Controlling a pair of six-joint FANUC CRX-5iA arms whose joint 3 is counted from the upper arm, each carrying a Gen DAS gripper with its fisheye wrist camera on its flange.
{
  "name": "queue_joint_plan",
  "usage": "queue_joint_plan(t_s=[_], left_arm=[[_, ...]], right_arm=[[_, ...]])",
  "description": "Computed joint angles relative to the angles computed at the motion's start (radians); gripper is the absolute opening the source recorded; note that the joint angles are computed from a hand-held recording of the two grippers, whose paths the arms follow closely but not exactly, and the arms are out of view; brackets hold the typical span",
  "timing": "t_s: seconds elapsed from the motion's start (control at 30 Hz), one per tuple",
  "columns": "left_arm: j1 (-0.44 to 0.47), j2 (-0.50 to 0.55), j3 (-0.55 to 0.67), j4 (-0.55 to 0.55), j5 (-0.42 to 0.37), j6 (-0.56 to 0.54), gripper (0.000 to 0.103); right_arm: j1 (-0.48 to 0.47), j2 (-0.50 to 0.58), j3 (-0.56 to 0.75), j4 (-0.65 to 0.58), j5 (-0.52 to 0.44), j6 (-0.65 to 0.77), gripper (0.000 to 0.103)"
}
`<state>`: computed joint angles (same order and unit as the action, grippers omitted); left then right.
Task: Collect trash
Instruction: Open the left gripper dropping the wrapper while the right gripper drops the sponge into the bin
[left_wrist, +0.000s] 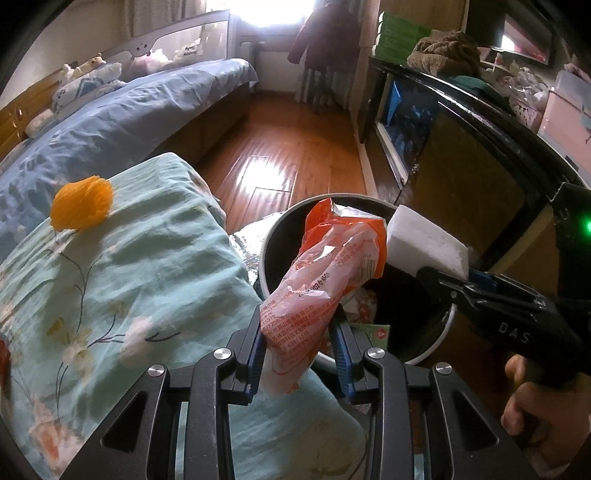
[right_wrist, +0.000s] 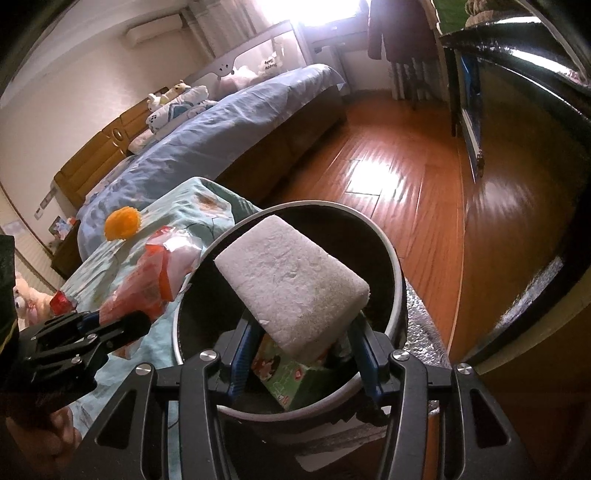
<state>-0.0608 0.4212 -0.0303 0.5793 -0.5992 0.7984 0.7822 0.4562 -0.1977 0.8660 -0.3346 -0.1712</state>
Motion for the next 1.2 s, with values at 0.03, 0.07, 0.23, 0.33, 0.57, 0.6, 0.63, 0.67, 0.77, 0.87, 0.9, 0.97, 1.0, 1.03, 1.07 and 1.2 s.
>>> queue_joint_plan(t_s=[0.03, 0.07, 0.23, 0.33, 0.57, 0.6, 0.63, 0.67, 0.77, 0.87, 0.9, 0.97, 1.0, 1.03, 1.07, 1.2], left_arm=[[-0.002, 0.003, 0.006, -0.006, -0.001, 0.007, 0.032], [-0.004, 0.005, 0.01, -0.011, -0.002, 0.013, 0.032], [-0.011, 0.012, 0.024, -0.021, -0.008, 0.021, 0.032], [-0.013, 0.012, 0.023, -0.019, -0.007, 0.014, 0.032], [-0.018, 0.023, 0.041, -0.028, -0.017, 0.027, 0.033], [-0.018, 0.023, 0.041, -0.031, -0.017, 0.029, 0.034], [-0.018, 0.026, 0.045, -0.031, -0.018, 0.031, 0.035], [-0.017, 0.027, 0.047, -0.031, -0.022, 0.033, 0.038], [-0.016, 0.022, 0.039, -0.025, -0.012, 0.035, 0.053], [-0.012, 0.006, 0.01, 0.003, 0.006, 0.011, 0.053], [-0.009, -0.002, -0.006, 0.02, 0.011, -0.002, 0.053], [-0.003, -0.014, -0.03, 0.048, 0.019, -0.026, 0.053], [0.001, -0.022, -0.046, 0.063, 0.025, -0.041, 0.054], [0.006, -0.034, -0.069, 0.084, 0.036, -0.06, 0.055], [0.011, -0.047, -0.093, 0.101, 0.05, -0.074, 0.058], [0.034, -0.081, -0.151, 0.127, 0.078, -0.08, 0.06]], right_arm=[[-0.001, 0.0, 0.002, -0.01, 0.001, 0.01, 0.052], [-0.001, 0.001, 0.004, -0.022, 0.001, 0.021, 0.052], [-0.003, 0.007, 0.019, -0.057, -0.008, 0.058, 0.052], [-0.004, 0.011, 0.028, -0.082, -0.013, 0.083, 0.052], [-0.005, 0.019, 0.048, -0.134, -0.023, 0.14, 0.053], [-0.005, 0.021, 0.056, -0.154, -0.026, 0.16, 0.054], [-0.003, 0.024, 0.067, -0.185, -0.031, 0.191, 0.055], [-0.002, 0.027, 0.078, -0.213, -0.038, 0.219, 0.056], [-0.003, 0.026, 0.078, -0.218, -0.038, 0.223, 0.063], [-0.005, 0.016, 0.055, -0.17, -0.026, 0.169, 0.068], [-0.005, 0.016, 0.054, -0.164, -0.023, 0.159, 0.069], [-0.01, 0.003, 0.022, -0.094, 0.005, 0.08, 0.07], [-0.013, -0.003, 0.007, -0.051, 0.019, 0.036, 0.071], [-0.017, -0.007, -0.005, -0.011, 0.03, -0.003, 0.073], [-0.023, -0.014, -0.027, 0.067, 0.051, -0.078, 0.078], [-0.028, -0.013, -0.032, 0.159, 0.095, -0.157, 0.09]])
